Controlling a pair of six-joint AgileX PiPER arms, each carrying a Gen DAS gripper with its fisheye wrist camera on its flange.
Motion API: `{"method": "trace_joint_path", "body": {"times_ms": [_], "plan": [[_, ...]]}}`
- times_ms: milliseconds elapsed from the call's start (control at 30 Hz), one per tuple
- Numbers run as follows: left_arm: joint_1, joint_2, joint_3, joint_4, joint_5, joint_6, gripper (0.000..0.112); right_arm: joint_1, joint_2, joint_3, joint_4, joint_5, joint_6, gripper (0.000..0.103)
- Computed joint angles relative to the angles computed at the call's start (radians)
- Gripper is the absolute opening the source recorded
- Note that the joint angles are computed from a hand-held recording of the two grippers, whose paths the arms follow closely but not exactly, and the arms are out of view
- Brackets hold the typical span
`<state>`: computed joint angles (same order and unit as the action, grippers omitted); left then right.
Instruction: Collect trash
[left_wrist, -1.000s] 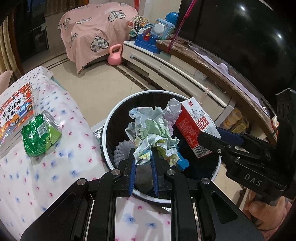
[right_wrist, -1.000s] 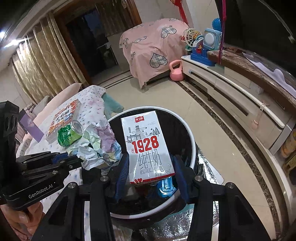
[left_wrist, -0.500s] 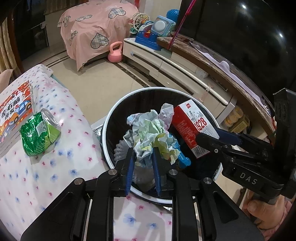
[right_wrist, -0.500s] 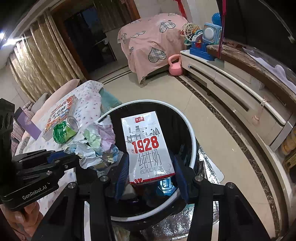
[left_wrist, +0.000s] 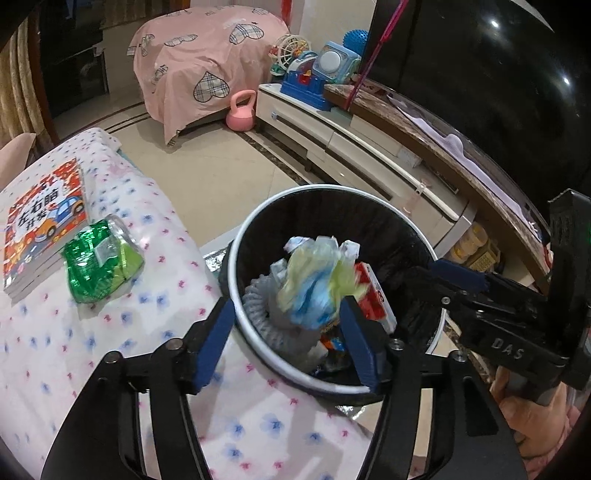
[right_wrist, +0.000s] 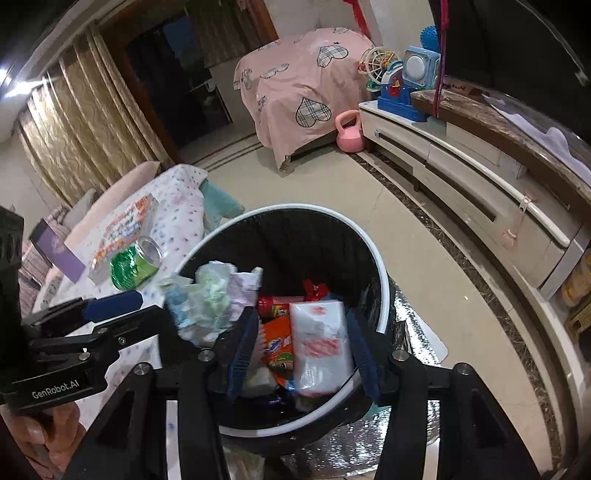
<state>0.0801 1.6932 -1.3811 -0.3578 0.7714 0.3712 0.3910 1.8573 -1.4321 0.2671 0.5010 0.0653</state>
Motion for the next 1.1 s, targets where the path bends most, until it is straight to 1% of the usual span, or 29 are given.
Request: {"method": "trace_joint_path", "body": {"times_ms": [133, 167, 200, 233, 267, 300, 367, 400, 467, 633, 667, 700, 767, 867, 900, 933, 1033, 1100], "plan": [[0.026, -0.049, 0.052, -0.021, -0.012, 0.028, 0.069, 0.003, -0.047, 0.054, 0.013, -0.039, 0.001, 0.07], [0.035, -0.063, 0.068, -0.034, -0.015, 0.041, 0.07, 0.003, -0.061, 0.066, 0.02, -0.043, 0.002, 0.075], [0.048, -0.081, 0.09, -0.051, -0.02, 0.057, 0.07, 0.007, -0.079, 0.088, 0.022, -0.062, 0.011, 0.079], [0.061, -0.098, 0.109, -0.067, -0.022, 0.07, 0.071, 0.01, -0.1, 0.114, 0.03, -0.08, 0.012, 0.081], [0.079, -0.122, 0.137, -0.092, -0.024, 0.088, 0.073, 0.014, -0.115, 0.135, 0.038, -0.098, 0.01, 0.085], [0.099, -0.146, 0.165, -0.121, -0.023, 0.113, 0.075, 0.023, -0.14, 0.16, 0.015, -0.113, 0.043, 0.092], [0.143, -0.197, 0.222, -0.177, -0.023, 0.167, 0.075, 0.045, -0.195, 0.226, -0.02, -0.165, 0.1, 0.097], [0.168, -0.226, 0.253, -0.206, -0.022, 0.197, 0.076, 0.058, -0.215, 0.243, -0.057, -0.176, 0.149, 0.097], [0.218, -0.281, 0.309, -0.263, -0.011, 0.255, 0.076, 0.096, -0.262, 0.298, -0.188, -0.216, 0.316, 0.099], [0.357, -0.452, 0.459, -0.384, 0.006, 0.402, 0.083, 0.212, -0.362, 0.421, -0.625, -0.286, 0.816, 0.1], [0.403, -0.489, 0.484, -0.424, 0.024, 0.444, 0.084, 0.234, -0.376, 0.433, -0.715, -0.281, 0.916, 0.1], [0.451, -0.517, 0.504, -0.463, 0.046, 0.487, 0.088, 0.259, -0.396, 0.453, -0.808, -0.28, 1.016, 0.1], [0.546, -0.57, 0.536, -0.519, 0.08, 0.564, 0.094, 0.316, -0.432, 0.479, -0.999, -0.249, 1.216, 0.1], [0.681, -0.624, 0.568, -0.569, 0.146, 0.653, 0.095, 0.404, -0.449, 0.493, -1.267, -0.178, 1.516, 0.101], [0.723, -0.632, 0.574, -0.586, 0.171, 0.678, 0.095, 0.434, -0.451, 0.495, -1.324, -0.149, 1.58, 0.101], [0.785, -0.642, 0.582, -0.612, 0.208, 0.714, 0.095, 0.453, -0.453, 0.493, -1.346, -0.128, 1.605, 0.101], [0.903, -0.656, 0.584, -0.642, 0.292, 0.779, 0.095, 0.519, -0.462, 0.483, -1.404, -0.049, 1.669, 0.101], [0.993, -0.669, 0.581, -0.67, 0.369, 0.829, 0.095, 0.569, -0.47, 0.47, -1.434, 0.005, 1.684, 0.101]]}}
